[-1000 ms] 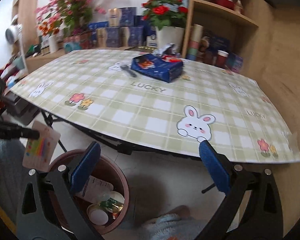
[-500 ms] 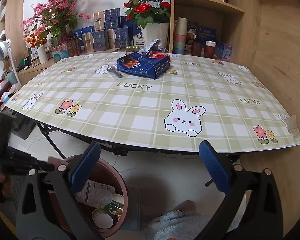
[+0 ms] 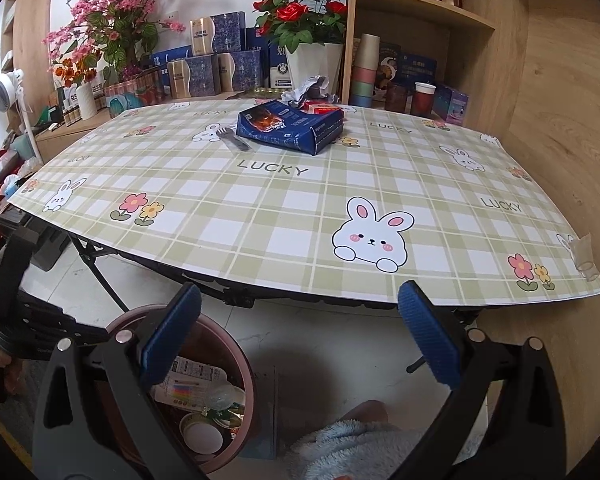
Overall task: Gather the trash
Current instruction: 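Lower the white card into the bin with the left gripper, then reach to the table toward the wrapped black fork with the left gripper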
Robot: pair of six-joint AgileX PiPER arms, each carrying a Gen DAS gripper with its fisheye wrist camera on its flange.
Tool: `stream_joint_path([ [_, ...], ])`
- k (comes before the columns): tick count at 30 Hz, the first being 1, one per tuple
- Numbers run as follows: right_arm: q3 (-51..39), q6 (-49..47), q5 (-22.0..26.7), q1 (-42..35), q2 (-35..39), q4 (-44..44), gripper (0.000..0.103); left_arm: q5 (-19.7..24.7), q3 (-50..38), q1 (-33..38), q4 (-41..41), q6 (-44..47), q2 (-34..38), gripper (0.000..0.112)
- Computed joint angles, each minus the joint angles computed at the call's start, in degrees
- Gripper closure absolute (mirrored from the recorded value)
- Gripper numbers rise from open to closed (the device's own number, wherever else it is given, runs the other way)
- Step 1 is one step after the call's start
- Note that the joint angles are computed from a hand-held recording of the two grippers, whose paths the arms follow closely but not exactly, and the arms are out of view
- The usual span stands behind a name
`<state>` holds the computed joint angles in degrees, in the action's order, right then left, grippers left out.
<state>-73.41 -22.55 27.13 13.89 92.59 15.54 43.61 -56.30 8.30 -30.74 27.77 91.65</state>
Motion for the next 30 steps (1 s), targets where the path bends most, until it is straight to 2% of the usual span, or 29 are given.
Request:
stream_joint_path([
  [1, 0.1, 0.0, 0.0, 0.0, -0.1, -0.1, 0.006, -0.5, 0.4, -0.1, -0.6, 0.4, -0.7, 0.061],
  [2, 0.1, 0.0, 0.0, 0.1, -0.1, -0.2, 0.006, -0.9, 0.9, 0.2, -1.9, 1.7, -2.0, 0.057],
  [4, 0.2, 0.6, 0.0, 0.2, -0.1, -0.9, 0.006, -1.5, 1.6, 0.3, -2.0, 1.7, -3.4, 0.037],
  [9, 0.2, 1.3, 0.1, 0.5, -0.1, -1.7, 0.006, -0.9, 2.0, 1.7, -4.8, 3.6, -4.6, 0.028],
  [16, 0.1, 1.3, 0.2, 0.5, 0.0, -1.6, 0.006, -2.2, 3.6, 2.2, -6.7, 5.4, -7.6, 0.021],
  [24, 0.1, 0.1, 0.7, 0.9, 0.5, -0.7, 0.006, -7.3, 6.4, 1.5, -7.5, 6.5, -14.1, 0.018],
  [30, -1.5, -2.9, 3.0, 0.4, 1.5, 1.8, 0.006, -8.1, 5.8, 3.8, -7.6, 4.3, -14.1, 0.018],
])
